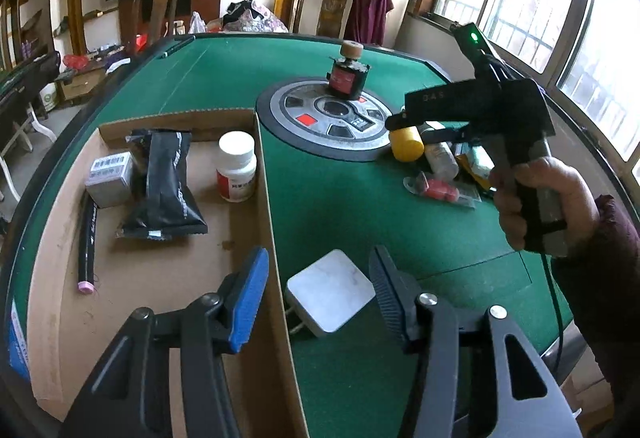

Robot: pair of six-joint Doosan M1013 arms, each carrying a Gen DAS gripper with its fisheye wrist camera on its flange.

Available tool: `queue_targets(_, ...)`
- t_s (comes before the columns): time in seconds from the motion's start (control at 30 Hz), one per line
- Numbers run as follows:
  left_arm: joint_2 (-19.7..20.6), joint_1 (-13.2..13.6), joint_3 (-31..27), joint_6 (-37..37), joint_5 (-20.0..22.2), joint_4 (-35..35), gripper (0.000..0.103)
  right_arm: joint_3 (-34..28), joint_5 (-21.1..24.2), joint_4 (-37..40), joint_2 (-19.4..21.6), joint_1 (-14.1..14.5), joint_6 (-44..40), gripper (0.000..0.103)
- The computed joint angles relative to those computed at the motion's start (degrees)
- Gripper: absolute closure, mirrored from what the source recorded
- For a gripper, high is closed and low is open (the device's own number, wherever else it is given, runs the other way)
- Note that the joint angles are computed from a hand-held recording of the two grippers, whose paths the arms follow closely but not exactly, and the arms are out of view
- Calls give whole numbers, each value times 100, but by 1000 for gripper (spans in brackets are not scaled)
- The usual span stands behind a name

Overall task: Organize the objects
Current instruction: 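Carry the adapter toward the cardboard box while the right gripper grasps the yellow tape roll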

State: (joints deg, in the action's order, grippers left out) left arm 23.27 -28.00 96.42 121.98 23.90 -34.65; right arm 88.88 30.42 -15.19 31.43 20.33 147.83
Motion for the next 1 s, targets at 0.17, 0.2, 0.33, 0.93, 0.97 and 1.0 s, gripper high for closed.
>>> queue_targets(0.17, 32, 96, -8, 177, 158, -350, 51, -375, 704, -301, 236, 100, 65, 51)
queue_targets(0.2, 28, 119, -2, 238, 181, -467, 51, -417, 801, -298, 273, 106, 35, 58)
queue_targets(0.33, -6, 205, 40, 713, 273, -908, 50, -422, 863, -634, 315, 203, 248, 60)
queue_targets(0.93, 565, -378, -736, 372, 1030, 2135, 42, 850, -1003, 491, -520, 289, -457, 60)
queue_targets(0.97, 597, -377, -779, 373, 1159, 2147, 42, 862, -1058, 621, -518, 281, -557, 60)
queue_targets(1.0, 609, -412, -787, 306, 1162, 2321, 42, 903, -1122, 744, -536, 278, -645, 60)
